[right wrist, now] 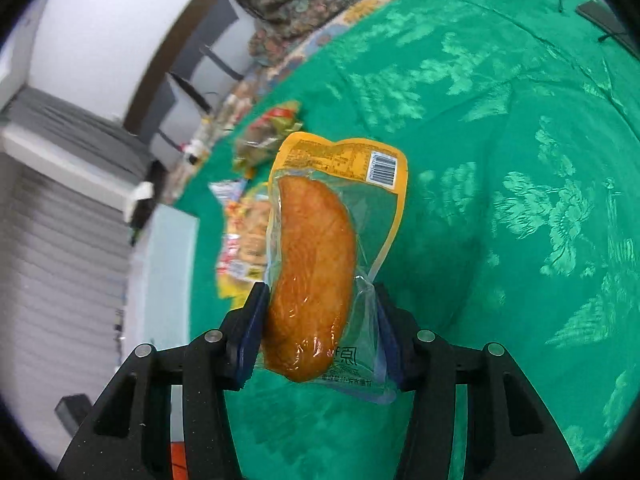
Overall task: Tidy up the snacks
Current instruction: 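Carry both bags into the white box and open both tools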
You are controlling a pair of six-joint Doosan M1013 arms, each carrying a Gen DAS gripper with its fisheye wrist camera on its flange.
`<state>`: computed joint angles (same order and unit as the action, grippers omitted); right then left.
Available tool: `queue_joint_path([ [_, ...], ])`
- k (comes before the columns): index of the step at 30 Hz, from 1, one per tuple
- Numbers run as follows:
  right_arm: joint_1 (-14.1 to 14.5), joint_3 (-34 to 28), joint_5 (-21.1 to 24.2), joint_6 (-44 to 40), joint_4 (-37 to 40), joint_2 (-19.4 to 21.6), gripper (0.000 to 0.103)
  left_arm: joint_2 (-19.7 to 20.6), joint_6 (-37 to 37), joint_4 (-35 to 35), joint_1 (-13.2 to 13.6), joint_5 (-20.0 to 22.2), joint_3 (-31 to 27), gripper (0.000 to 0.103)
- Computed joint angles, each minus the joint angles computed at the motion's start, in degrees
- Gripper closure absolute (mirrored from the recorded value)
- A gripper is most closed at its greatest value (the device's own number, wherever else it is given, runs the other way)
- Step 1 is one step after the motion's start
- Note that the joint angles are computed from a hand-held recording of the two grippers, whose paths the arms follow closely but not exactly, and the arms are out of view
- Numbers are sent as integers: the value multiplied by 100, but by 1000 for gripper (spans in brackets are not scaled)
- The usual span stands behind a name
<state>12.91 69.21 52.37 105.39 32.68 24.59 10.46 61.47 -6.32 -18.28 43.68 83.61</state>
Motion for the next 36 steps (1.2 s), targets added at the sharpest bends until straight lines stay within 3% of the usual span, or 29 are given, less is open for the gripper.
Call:
queue_joint_path([
  [6,132,-430,137,-885,834,2,50,-331,-437,258,395,-156,127,54],
  [12,744,-1836,796,-1562,1432,628,49,-651,-1205,1413,974,232,269,54],
  [17,1447,-3362,1422,-1620,1153,1464,44,-646,-1466,1951,1310,725,321,51],
  [18,1547,-3619,1518,-1616,1149,1628,39,-626,-1501,2026,1336,827,327,49],
  [20,1720,-4360,2057,-1437,1118,2088,30,-614,-1620,2163,1395,1094,373,21],
  [22,1818,-5157,2846,-1086,948,2542,29,-665,-1925,2400,1365,1142,492,17],
  [23,1832,-5198,3014,-1067,913,2579,29,-718,-1969,2386,1365,1086,569,17],
  [25,1788,-4561,2758,-1333,856,2279,29,-766,-1979,2305,1323,994,656,17],
  [28,1666,-3168,1895,-1833,243,1571,29,-784,-1843,2104,1143,813,694,17],
  [32,1548,-1702,759,-1826,-1810,850,29,-695,-1290,1478,799,357,611,17],
  [36,1267,-594,313,-1075,-3473,358,29,-344,-422,778,301,269,284,6],
])
